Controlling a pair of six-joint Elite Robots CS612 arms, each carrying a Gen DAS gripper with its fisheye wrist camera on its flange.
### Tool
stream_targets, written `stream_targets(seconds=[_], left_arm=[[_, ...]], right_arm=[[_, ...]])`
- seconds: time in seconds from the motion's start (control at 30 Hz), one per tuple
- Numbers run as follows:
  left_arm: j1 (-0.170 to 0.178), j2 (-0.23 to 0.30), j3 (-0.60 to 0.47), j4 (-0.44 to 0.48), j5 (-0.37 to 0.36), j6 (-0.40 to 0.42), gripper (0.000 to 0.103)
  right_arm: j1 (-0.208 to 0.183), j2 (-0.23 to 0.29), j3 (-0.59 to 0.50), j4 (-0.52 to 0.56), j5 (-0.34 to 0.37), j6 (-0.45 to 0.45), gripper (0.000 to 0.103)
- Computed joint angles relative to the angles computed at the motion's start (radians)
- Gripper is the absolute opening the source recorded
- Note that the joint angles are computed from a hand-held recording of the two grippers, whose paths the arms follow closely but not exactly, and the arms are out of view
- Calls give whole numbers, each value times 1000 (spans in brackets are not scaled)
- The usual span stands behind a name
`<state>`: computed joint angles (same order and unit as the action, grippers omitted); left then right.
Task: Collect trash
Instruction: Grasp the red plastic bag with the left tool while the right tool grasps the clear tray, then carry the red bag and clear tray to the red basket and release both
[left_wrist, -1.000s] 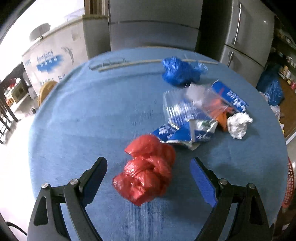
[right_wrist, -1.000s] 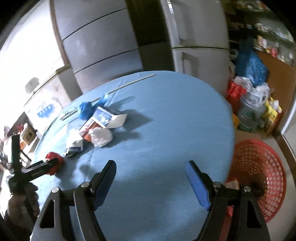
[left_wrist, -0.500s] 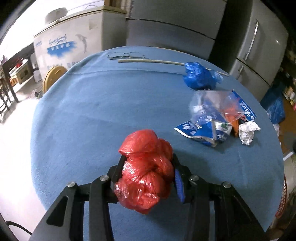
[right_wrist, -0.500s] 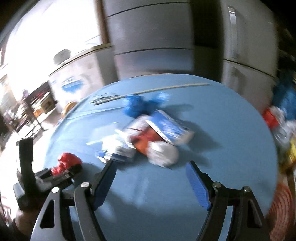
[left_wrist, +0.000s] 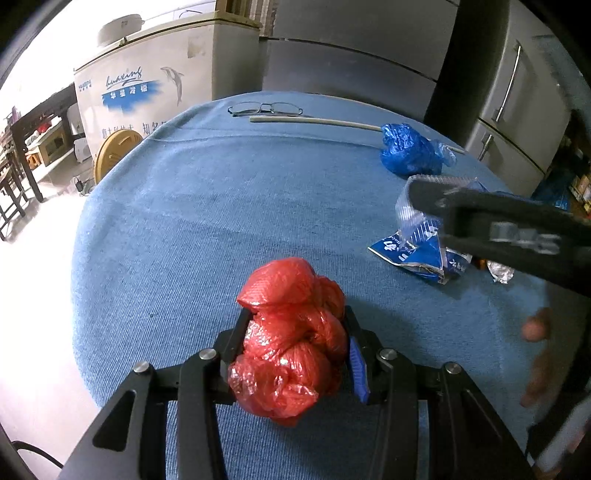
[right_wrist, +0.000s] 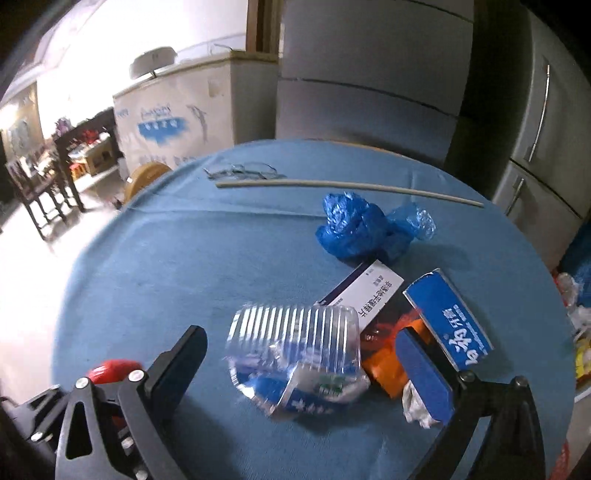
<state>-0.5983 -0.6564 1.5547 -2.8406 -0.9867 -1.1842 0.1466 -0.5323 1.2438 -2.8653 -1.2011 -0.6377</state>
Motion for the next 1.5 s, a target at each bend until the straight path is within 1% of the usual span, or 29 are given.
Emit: stream_targets(seconds=[0.03, 0.07, 0.1, 0.13, 0.27, 0.33, 0.43, 0.63, 0.7, 0.8, 0.97, 1.07, 1.3, 1.5], left_arm=[[-1, -1, 2, 0, 1, -1, 46], [-1, 0, 0, 2, 3, 2, 46], [-2, 0, 0, 4, 5, 4, 46], [-3, 1, -1, 7, 6, 5, 46], [-5, 2, -7, 24, 13, 6, 47], [-5, 2, -9, 34, 17, 6, 47], [-6, 1, -12, 47, 17, 6, 47], [-6, -5, -24, 90, -3, -9, 47], [-8, -3, -33, 100, -12, -5, 47], [-16, 2, -54, 114, -13, 21, 47], [-33, 16, -104, 131, -8, 95, 46], [-42, 25, -139, 143, -11, 140, 47], [-54, 44, -207, 192, -20, 189, 46], [-66, 57, -246, 212, -31, 234, 47]], right_arm=[[3, 7, -11, 20, -9, -8, 103], [1, 10, -19, 40, -3, -16, 103], [-2, 13, -25, 51, 10, -12, 101], [-6, 13, -25, 54, 30, -3, 82], [-22, 7, -26, 87, 89, -2, 82], [-29, 1, -17, 70, 108, 8, 82], [-52, -13, 1, 39, 154, 51, 82], [-106, -41, 42, 6, 217, 127, 82], [-124, -49, 55, 2, 225, 141, 82], [-149, -57, 70, 10, 228, 156, 82], [-186, -66, 95, 22, 229, 173, 82], [-210, -72, 112, 10, 235, 196, 82], [-251, -76, 130, -26, 246, 259, 82], [-275, -78, 142, -39, 247, 295, 82]])
